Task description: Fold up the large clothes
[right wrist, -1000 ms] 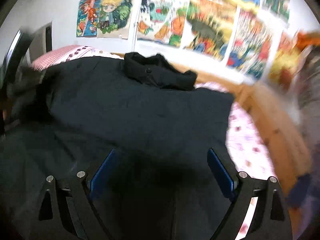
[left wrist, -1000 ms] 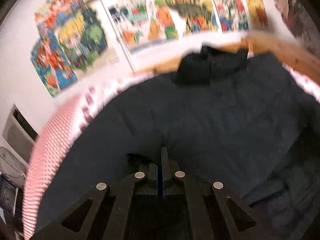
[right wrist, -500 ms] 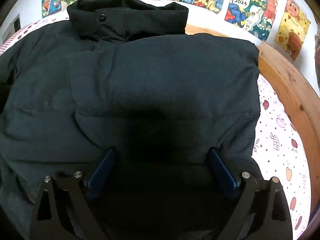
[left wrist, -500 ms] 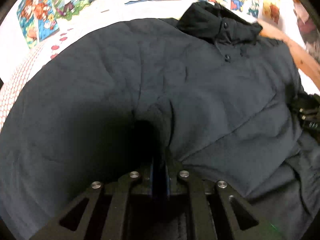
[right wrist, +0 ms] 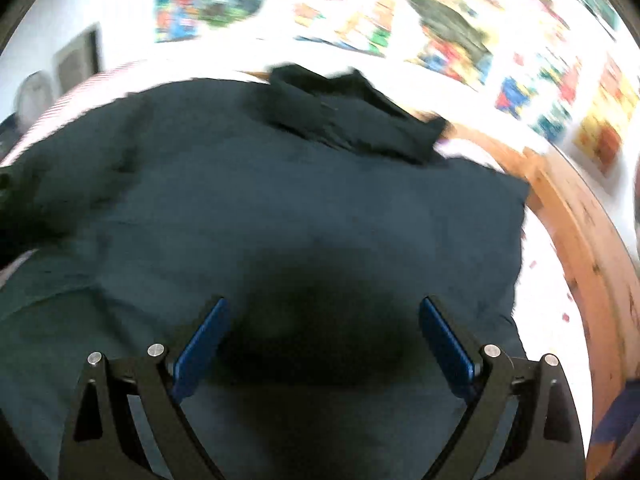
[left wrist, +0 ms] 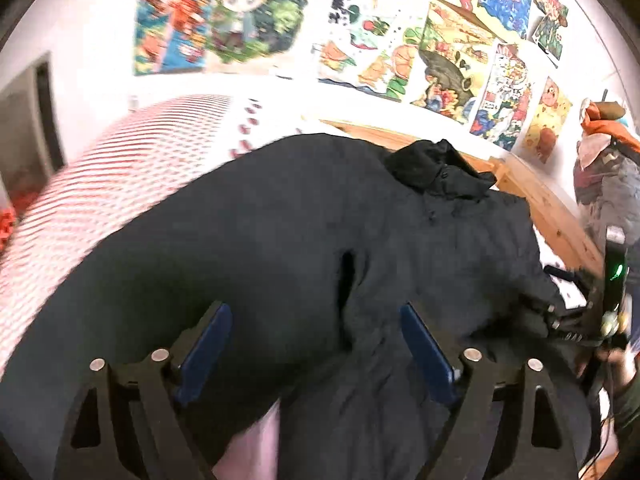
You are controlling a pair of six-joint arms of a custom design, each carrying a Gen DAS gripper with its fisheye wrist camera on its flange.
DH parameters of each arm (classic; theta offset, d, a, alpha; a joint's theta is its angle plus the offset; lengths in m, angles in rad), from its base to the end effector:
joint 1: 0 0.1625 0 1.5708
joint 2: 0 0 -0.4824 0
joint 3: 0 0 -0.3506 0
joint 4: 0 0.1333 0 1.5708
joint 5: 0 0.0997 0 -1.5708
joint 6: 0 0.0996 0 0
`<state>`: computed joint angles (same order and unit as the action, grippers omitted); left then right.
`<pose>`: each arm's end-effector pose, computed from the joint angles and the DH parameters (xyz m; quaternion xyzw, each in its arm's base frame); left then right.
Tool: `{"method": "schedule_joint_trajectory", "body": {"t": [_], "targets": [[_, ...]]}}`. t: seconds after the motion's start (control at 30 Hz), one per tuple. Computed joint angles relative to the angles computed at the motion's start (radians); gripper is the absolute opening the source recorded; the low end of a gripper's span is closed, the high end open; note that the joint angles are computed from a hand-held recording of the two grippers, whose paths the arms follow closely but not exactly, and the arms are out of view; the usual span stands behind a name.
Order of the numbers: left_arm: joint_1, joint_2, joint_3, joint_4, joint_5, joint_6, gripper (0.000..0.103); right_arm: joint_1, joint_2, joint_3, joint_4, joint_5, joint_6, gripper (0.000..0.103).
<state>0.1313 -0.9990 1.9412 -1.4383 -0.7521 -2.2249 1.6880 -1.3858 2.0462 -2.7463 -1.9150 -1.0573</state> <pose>-0.4239 -0.2638 0.1645 -0.1134 0.8061 -0.4517 0.3653 0.1573 -0.4835 0.3891 0.4916 -0.8173 0.1487 0.2613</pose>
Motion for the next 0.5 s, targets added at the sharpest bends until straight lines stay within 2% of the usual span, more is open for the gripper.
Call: {"method": "schedule_joint_trajectory", "body": {"t": [0.1,0.23,0.27,0.3,0.4,0.5], "targets": [[-0.091,0.006,-0.001,0.065,-0.098,-0.109,0.09,0.051,-0.041,-0.004,0.138,0.053,0.008,0.093],[-0.184,0.014,0.024,0.069,-0.253,-0.267,0.091,0.118,-0.075,0.013,0.233,0.094,0.007,0.093],[-0.203,0.007,0.047,0.031,-0.297,-0.299,0.091,0.133,-0.078,0.025,0.229,0.089,0.005,0.093],[-0.219,-0.001,0.072,-0.01,-0.314,-0.32,0.091,0.148,-0.075,0.036,0.224,0.082,0.005,0.093],[-0.283,-0.043,0.172,-0.127,-0.353,-0.48,0.091,0.185,-0.04,0.063,0.204,0.04,0.016,0.093],[-0.338,-0.051,0.217,-0.134,-0.371,-0.643,0.091,0.211,0.025,0.094,0.149,-0.04,0.07,0.093]]}}
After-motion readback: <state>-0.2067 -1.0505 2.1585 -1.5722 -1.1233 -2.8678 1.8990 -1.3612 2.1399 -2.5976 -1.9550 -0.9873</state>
